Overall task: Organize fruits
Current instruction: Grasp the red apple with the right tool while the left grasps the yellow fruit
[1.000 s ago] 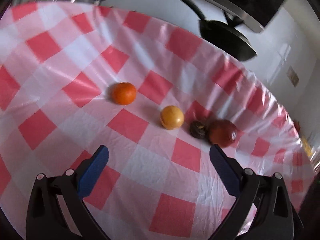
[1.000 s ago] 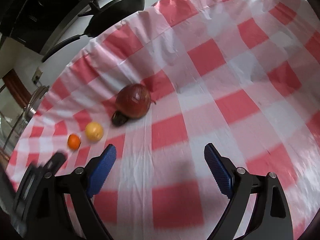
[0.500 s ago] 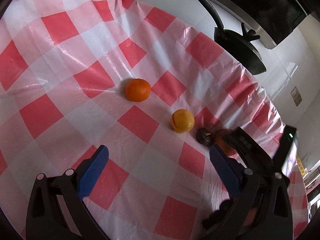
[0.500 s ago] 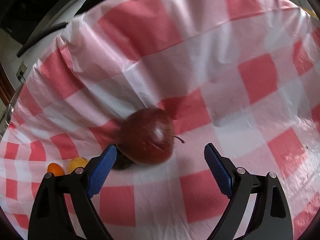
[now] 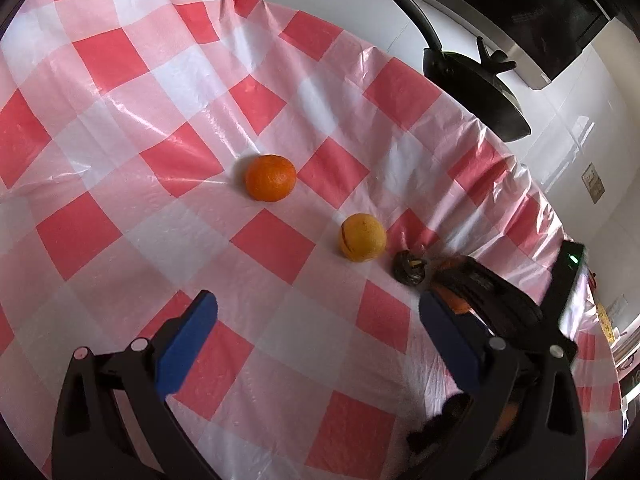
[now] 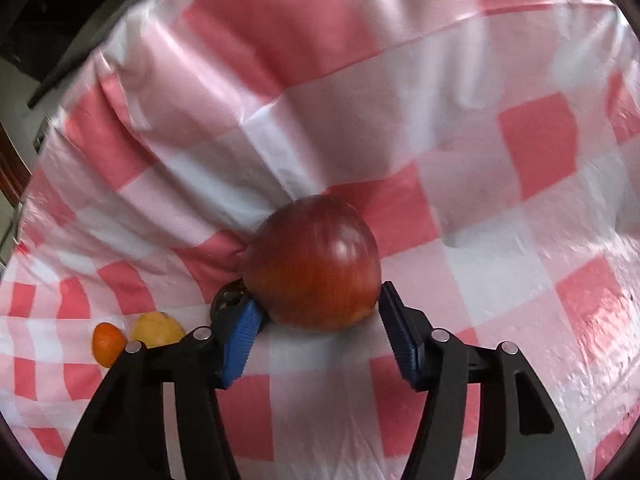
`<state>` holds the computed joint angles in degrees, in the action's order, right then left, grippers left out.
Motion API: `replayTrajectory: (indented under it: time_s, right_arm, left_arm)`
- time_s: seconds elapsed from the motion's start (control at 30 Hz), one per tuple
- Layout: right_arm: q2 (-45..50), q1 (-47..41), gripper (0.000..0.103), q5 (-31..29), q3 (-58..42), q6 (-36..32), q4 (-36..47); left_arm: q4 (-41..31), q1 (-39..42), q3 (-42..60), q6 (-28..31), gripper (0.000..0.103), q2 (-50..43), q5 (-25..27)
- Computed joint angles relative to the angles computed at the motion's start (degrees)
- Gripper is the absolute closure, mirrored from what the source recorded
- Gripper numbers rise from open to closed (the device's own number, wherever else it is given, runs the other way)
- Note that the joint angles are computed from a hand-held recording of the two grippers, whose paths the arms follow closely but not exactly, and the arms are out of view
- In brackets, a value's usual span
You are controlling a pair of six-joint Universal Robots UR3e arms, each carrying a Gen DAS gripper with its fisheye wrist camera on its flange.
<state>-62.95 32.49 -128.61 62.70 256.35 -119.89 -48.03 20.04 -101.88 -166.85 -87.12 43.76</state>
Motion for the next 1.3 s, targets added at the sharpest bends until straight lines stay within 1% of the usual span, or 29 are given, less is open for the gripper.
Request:
replayTrajectory:
  time_s: [0.03, 0.1, 0.23, 0.33, 0.5, 0.53, 0.67, 0.73, 0.87, 0.9, 1.0, 1.13, 1.3]
  right_arm:
    - [-1.3, 1.0, 0.051, -1.0, 2.2, 0.2, -1.5]
    - [-3.3, 2.7, 0.051, -1.8, 5.3, 1.0, -3.2]
    - [-8.8, 6.5, 0.051, -3.0, 15.0, 5.0, -8.6]
    - [-12.5, 7.9, 0.051, -2.6, 20.7, 6.3, -11.9]
    - [-15.6, 11.1, 0.051, -4.2, 23.7, 7.9, -8.6]
    - [-15.2, 10.9, 0.050, -4.1, 23.4, 7.7, -8.4]
    - [-13.9, 11.6, 0.050, -5.8, 18.8, 7.4, -1.5]
    - [-13.9, 11.1, 0.050, -6.3, 19.0, 6.4, -2.0]
    - [-17.1, 10.1, 0.051, -6.4, 28.1, 6.0, -14.9]
    - [-17.7, 10.1, 0.051, -6.5, 29.8, 6.3, -17.1]
    - [-17.7, 11.1, 0.051, -8.7, 30.1, 8.7, -17.1]
    - [-17.4, 11.6, 0.051, -9.9, 30.6, 9.2, -18.6]
    - [-17.4, 11.6, 0.051, -10.3, 31.1, 8.9, -19.9]
  left_arm:
    - [0.0, -0.1, 0.0, 0.1, 0.002, 0.0, 0.1]
    - [0.0, -0.3, 0.1, 0.3, 0.002, -0.1, 0.3]
    - [-0.1, -0.3, -0.2, 0.7, 0.002, 0.2, 0.3]
    - [-0.3, -0.3, -0.2, 0.8, 0.002, 0.2, 0.2]
    - [-0.7, -0.7, 0.0, 1.6, 0.002, 0.3, 0.6]
    - [-0.7, -0.7, -0.1, 1.9, 0.002, 0.5, 0.6]
    - [-0.8, -1.6, 0.3, 2.9, 0.002, 0.3, 1.5]
    - [-0.6, -2.4, 0.5, 3.3, 0.002, 0.2, 2.6]
    - [1.5, -5.0, 0.7, 3.7, 0.002, 0.0, 6.1]
    - [1.8, -5.6, 1.1, 3.6, 0.002, -0.2, 7.0]
    - [1.3, -8.0, 4.5, 2.2, 0.002, -3.1, 9.8]
    - [0.0, -13.2, 14.4, -2.2, 0.002, -11.5, 15.2]
    - [2.0, -21.8, 27.6, -5.4, 0.003, -22.0, 25.2]
